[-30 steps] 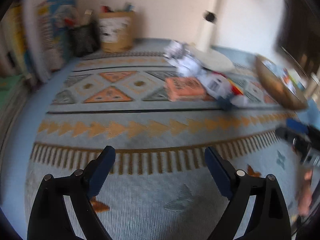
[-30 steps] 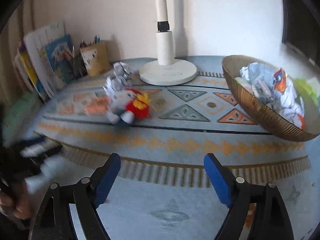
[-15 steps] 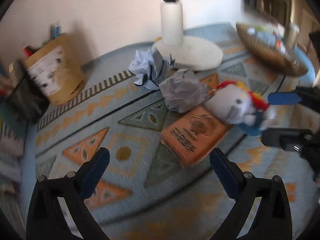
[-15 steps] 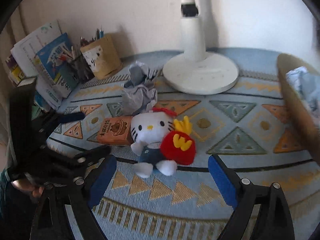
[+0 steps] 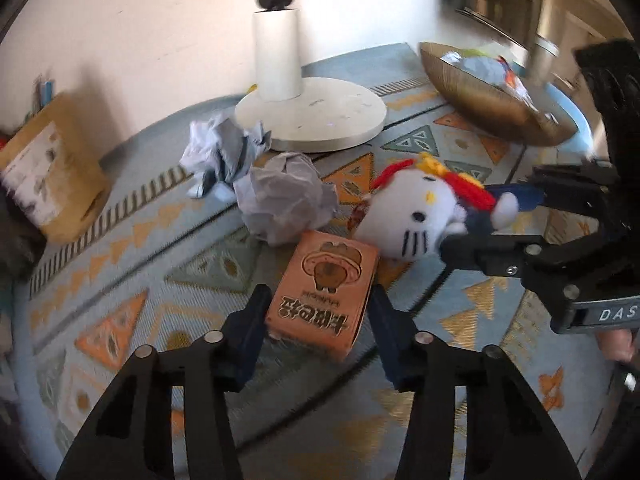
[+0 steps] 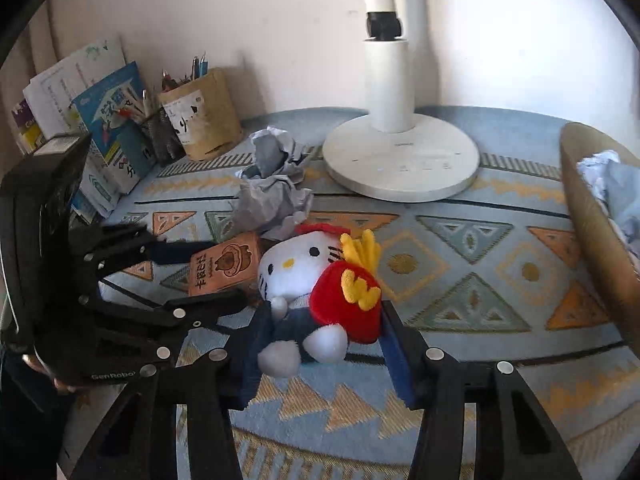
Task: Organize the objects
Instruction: 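Grasp the orange snack box with the left gripper while the right gripper grasps the Hello Kitty plush, then carry the snack box and Hello Kitty plush over the brown bowl with both grippers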
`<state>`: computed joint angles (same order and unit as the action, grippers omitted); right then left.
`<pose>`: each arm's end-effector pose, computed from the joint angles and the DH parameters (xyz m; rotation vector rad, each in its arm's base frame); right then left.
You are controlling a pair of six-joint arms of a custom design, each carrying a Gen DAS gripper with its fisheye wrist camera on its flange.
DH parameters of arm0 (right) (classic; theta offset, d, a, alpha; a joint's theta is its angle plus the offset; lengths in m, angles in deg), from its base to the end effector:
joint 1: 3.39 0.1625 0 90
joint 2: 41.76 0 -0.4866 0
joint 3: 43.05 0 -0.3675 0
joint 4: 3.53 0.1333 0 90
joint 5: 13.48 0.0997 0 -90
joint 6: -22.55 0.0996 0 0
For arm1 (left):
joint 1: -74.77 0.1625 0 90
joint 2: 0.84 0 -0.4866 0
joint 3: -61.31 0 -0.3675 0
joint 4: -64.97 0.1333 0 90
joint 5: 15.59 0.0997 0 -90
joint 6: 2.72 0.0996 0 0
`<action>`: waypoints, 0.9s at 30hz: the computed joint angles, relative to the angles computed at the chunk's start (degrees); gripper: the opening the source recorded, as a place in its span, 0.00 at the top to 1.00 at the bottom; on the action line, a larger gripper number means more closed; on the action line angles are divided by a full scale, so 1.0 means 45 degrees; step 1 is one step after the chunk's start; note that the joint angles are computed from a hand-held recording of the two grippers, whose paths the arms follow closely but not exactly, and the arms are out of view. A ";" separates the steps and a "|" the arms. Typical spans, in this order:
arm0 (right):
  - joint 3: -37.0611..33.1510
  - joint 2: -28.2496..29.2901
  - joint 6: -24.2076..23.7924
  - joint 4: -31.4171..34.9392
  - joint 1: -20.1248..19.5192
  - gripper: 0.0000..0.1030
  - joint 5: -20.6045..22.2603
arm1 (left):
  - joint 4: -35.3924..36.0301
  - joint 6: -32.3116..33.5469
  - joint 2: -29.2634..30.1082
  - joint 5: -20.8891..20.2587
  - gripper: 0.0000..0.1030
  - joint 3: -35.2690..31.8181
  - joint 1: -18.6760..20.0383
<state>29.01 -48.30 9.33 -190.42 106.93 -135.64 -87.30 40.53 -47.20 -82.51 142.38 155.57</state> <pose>0.3409 -0.6893 -0.1366 0.5315 -2.4704 0.7508 0.0472 -0.7864 0.2703 1.0263 2.3765 -0.4517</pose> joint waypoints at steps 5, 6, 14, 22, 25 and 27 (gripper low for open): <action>0.1595 -0.0642 -0.0020 -0.1436 0.0017 0.51 -0.0662 | -0.2589 -0.2659 -0.0386 0.1556 0.58 0.1992 -0.0485; 0.1965 -0.0832 0.0094 -0.1512 -0.0043 0.51 -0.0723 | -0.2844 -0.3333 -0.0534 0.1791 0.58 0.2370 -0.0582; 0.4264 -0.1744 -0.0130 -0.2311 -0.0274 0.37 -0.0618 | -0.5406 -0.5802 -0.1320 0.2563 0.59 0.4668 -0.0978; 0.4829 -0.1749 0.0217 -0.2839 -0.0303 0.21 -0.1071 | -0.8517 -0.4139 -0.0718 0.3795 0.59 0.5432 -0.1352; 0.4614 -0.1846 0.0618 -0.2403 -0.0401 0.21 -0.0376 | -0.8054 -0.4372 -0.0846 0.3554 0.59 0.5371 -0.1288; 0.4225 -0.1747 0.0851 -0.1923 -0.0395 0.21 -0.0156 | -0.7748 -0.4681 -0.0898 0.3444 0.59 0.5320 -0.1230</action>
